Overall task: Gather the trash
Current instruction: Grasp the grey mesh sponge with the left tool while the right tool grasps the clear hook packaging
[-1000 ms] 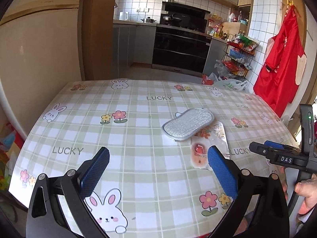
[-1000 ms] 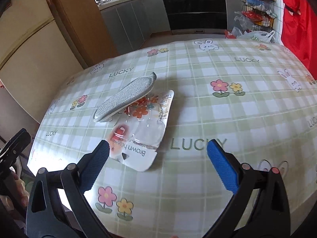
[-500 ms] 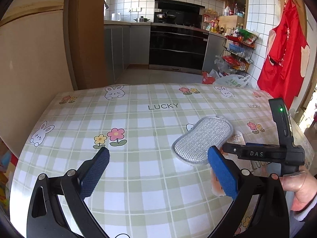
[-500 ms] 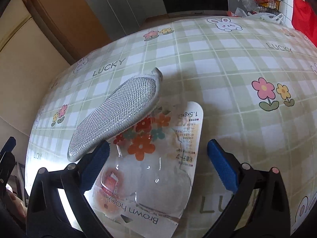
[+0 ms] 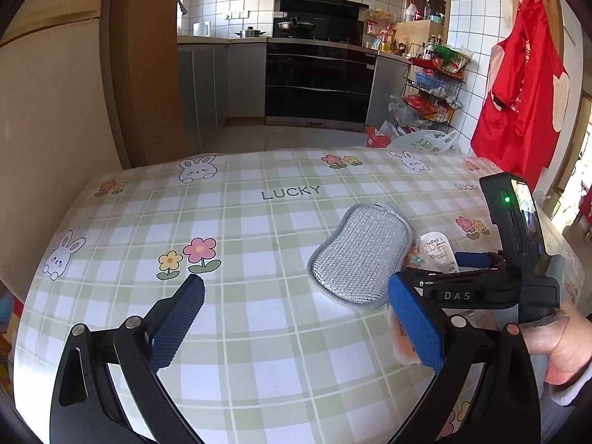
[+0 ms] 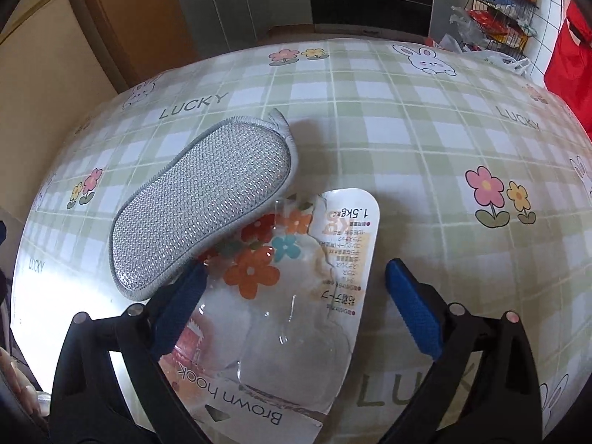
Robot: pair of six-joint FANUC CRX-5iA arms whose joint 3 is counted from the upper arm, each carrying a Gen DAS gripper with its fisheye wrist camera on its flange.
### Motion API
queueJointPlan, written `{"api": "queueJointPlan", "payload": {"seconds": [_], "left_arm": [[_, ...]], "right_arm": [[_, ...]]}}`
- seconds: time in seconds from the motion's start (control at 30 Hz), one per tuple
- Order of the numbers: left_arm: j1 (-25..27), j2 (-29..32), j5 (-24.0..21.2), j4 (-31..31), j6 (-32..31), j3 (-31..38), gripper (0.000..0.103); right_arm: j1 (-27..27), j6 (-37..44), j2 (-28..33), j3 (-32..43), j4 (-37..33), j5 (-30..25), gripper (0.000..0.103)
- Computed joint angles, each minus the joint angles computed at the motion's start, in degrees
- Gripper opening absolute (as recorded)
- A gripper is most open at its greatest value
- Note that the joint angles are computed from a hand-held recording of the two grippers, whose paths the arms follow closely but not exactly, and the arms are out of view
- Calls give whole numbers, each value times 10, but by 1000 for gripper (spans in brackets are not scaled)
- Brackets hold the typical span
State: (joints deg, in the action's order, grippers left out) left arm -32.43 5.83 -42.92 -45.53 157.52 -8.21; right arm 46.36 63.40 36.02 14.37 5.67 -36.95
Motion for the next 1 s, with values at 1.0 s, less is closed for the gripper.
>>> {"api": "queueJointPlan", "payload": {"seconds": [1.0], "left_arm": [[15,214,-23,163,-425,185,81]], "right_arm": [[-66,174,-103,-97,-179,38,69]]}}
